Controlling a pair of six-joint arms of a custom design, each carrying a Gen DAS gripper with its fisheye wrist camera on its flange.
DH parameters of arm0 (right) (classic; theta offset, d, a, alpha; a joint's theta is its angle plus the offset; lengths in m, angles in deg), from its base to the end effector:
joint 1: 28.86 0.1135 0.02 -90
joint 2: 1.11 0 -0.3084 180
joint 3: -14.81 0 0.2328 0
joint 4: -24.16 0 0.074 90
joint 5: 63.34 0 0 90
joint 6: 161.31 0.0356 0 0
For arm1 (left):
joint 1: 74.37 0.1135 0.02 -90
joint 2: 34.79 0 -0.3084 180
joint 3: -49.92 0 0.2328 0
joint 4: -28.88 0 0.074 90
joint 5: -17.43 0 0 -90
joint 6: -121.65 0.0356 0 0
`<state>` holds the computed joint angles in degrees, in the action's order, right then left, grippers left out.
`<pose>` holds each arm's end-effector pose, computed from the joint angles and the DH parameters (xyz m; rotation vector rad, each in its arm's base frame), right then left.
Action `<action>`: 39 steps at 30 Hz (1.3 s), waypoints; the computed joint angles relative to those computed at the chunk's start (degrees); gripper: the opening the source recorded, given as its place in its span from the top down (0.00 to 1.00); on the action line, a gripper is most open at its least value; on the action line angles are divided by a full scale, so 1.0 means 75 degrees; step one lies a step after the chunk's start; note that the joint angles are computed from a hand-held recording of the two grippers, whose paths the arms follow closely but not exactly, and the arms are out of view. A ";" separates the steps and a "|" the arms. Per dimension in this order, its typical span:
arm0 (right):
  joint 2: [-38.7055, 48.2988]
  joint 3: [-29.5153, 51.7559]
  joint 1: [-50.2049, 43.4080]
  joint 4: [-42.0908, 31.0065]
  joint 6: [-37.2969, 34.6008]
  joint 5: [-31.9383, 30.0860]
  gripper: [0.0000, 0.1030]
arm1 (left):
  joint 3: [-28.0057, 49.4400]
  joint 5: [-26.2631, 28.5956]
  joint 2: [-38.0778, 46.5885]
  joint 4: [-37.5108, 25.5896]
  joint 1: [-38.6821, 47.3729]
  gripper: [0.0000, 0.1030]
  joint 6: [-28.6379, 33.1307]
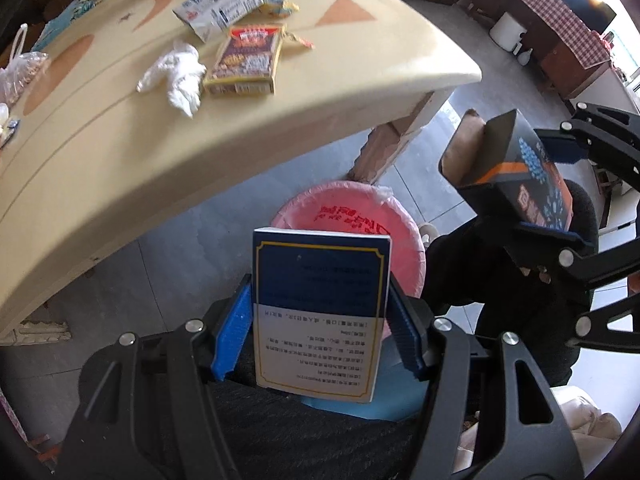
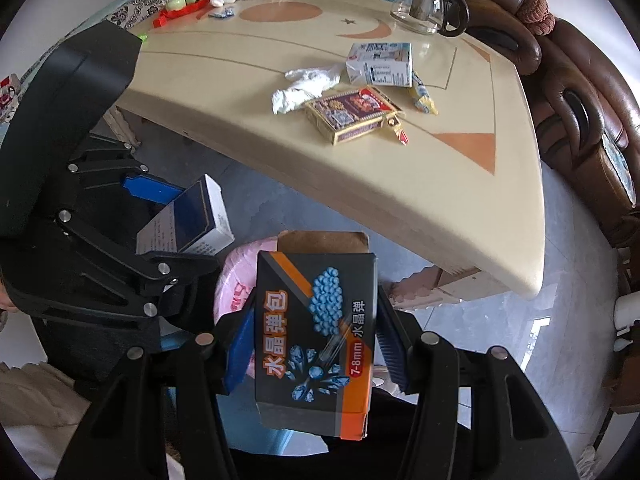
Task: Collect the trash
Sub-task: 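Carry the cigarette box and crystal box over the pink bin with both tools, then open both tools to drop the boxes into the pink bin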
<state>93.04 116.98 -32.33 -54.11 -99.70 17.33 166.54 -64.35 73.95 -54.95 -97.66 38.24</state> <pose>0.3095 -0.0130 0.3509 -0.6349 2.6915 0.0849 0.3435 -0.1534 0.3315 0.7748 2.8038 -0.2589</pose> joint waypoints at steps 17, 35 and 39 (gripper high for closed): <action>0.0524 -0.1684 0.0202 0.1712 -0.0207 0.0331 0.48 | -0.0947 0.0261 0.1149 0.0967 -0.0025 0.40 -0.0264; 0.2350 -0.2291 0.0010 0.3132 0.0186 0.0378 0.48 | -0.1129 0.0416 0.2780 0.1561 0.0098 0.40 -0.0658; 0.2736 -0.2326 -0.0036 0.3288 0.0241 0.0473 0.48 | -0.0875 0.0413 0.3238 0.1441 0.0140 0.40 -0.0709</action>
<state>113.56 99.53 -32.60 -29.45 -97.90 20.88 159.98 -61.25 98.23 -44.14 -96.61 32.92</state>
